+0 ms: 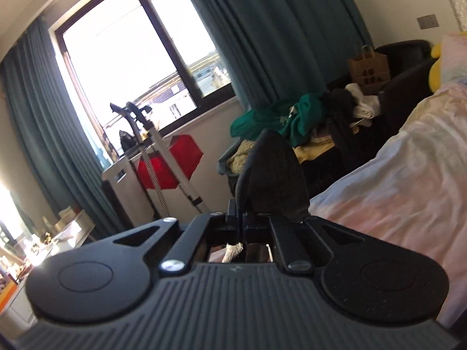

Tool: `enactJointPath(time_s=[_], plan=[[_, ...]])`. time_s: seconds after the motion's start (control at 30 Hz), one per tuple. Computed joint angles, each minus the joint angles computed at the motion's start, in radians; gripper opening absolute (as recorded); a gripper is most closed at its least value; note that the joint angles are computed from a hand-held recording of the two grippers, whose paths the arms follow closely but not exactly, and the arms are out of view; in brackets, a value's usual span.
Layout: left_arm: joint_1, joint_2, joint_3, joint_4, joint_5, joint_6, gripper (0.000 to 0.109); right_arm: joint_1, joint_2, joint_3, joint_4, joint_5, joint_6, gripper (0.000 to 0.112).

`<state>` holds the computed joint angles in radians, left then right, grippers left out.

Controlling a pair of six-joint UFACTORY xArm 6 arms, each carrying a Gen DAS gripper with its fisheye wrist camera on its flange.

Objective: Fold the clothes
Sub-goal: 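Grasp the trouser leg edge with the right gripper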

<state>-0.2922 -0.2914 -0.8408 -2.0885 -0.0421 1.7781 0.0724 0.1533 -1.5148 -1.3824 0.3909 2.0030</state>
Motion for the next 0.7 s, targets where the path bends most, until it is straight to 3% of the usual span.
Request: enactJointPath(time_s=[0.13, 0.27, 0.33, 0.43, 0.53, 0.6, 0.7], plan=[[-0.015, 0.002, 0.009, 0.058, 0.022, -0.061, 0.103, -0.107, -0.221, 0.26, -0.074, 0.042, 0.102, 0.005], [-0.015, 0.006, 0.0, 0.016, 0.049, -0.021, 0.103, -0.21, -0.377, 0.492, -0.082, -0.022, 0.145, 0.005], [-0.022, 0.006, 0.0, 0.017, 0.049, -0.03, 0.103, -0.232, -0.451, 0.579, -0.17, -0.039, 0.239, 0.005], [-0.029, -0.008, 0.025, 0.101, 0.052, -0.131, 0.103, -0.198, -0.525, 0.626, -0.3, 0.018, 0.314, 0.005], [-0.032, -0.022, 0.026, 0.054, 0.04, -0.079, 0.103, -0.135, -0.552, 0.605, -0.384, 0.13, 0.336, 0.005], [-0.03, -0.03, 0.016, -0.022, 0.037, 0.005, 0.103, -0.091, -0.537, 0.558, -0.385, 0.22, 0.31, 0.005], [-0.033, -0.038, 0.008, -0.095, 0.034, 0.094, 0.103, -0.053, -0.45, 0.444, -0.252, 0.35, 0.205, 0.005]])
